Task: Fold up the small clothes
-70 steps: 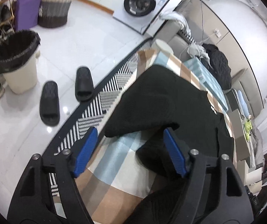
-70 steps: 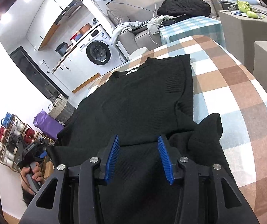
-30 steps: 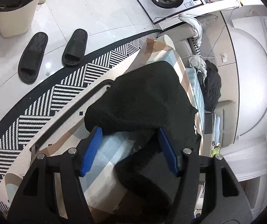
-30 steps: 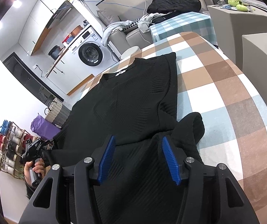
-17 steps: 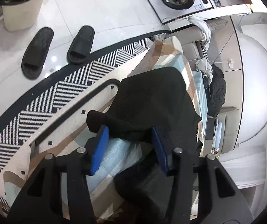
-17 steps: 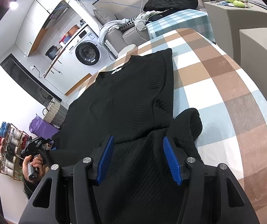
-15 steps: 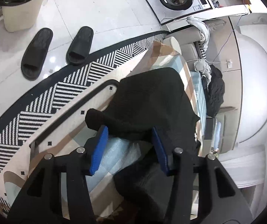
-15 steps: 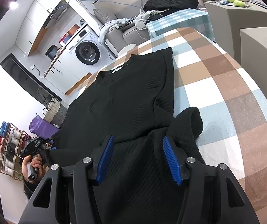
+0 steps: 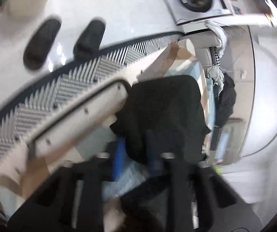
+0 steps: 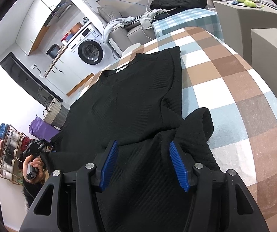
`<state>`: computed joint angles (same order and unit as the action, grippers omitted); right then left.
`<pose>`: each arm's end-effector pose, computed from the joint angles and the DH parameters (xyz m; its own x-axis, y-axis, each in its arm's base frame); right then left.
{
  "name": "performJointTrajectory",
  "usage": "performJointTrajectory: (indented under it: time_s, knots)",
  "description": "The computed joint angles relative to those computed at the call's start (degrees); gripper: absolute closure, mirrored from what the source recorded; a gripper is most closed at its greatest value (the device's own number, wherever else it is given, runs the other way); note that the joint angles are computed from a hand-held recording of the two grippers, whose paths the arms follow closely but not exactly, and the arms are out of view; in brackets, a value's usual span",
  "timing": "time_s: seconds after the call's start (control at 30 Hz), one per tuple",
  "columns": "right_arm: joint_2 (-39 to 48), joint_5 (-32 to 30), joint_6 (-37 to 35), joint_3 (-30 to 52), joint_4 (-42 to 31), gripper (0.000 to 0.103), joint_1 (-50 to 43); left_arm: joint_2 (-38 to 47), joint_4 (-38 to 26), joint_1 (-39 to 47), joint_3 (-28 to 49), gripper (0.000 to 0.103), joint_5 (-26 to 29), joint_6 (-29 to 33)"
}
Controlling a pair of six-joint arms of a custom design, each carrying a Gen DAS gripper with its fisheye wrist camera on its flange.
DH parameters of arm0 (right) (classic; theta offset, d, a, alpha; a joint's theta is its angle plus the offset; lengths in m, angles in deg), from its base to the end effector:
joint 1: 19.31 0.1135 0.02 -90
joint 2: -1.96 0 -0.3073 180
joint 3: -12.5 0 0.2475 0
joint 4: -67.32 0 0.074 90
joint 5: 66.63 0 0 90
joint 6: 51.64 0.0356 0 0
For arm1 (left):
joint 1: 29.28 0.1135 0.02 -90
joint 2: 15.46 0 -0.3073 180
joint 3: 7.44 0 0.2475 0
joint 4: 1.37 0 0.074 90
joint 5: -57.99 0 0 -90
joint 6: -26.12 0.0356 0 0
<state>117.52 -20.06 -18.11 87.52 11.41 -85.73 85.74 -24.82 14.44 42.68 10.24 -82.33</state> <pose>0.1542 -0.2922 0.1306 -0.8001 0.3199 -0.5074 0.0534 0.8805 0.4710 0.2059 0.1637 0.1257 -0.5399 -0.8404 -0.0479 -0.5828 0.4143 -0.6991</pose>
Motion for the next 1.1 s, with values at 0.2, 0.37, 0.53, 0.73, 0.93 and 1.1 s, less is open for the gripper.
performJointTrajectory:
  time_s: [0.2, 0.37, 0.53, 0.73, 0.93, 1.1]
  knots:
    - [0.3, 0.8, -0.2, -0.4, 0.9, 0.046, 0.0, -16.1, 4.7, -9.2, -2.1, 0.100, -13.6, 1.2]
    - [-0.1, 1.3, 0.0, -0.7, 1.3, 0.046, 0.3, -29.4, 4.2, -29.8, 0.5, 0.100, -27.8, 3.6]
    - [0.5, 1.0, -0.8, 0.0, 0.4, 0.046, -0.4, -27.3, -1.1, -51.1, 5.7, 0.099, -29.8, 9.6]
    - [2.4, 1.6, -2.2, 2.5, -1.9, 0.046, -2.0, -26.2, -2.3, -54.6, 2.5, 0.049, -31.4, 9.4]
    - [3.0, 1.7, -2.0, 3.3, -1.7, 0.046, -1.8, -31.8, -2.0, -45.1, -3.4, 0.046, -31.4, 12.1]
    - [1.2, 2.5, -4.2, 1.6, -0.4, 0.046, -2.0, -44.0, -3.9, -33.0, -11.7, 0.045, -25.2, 18.5]
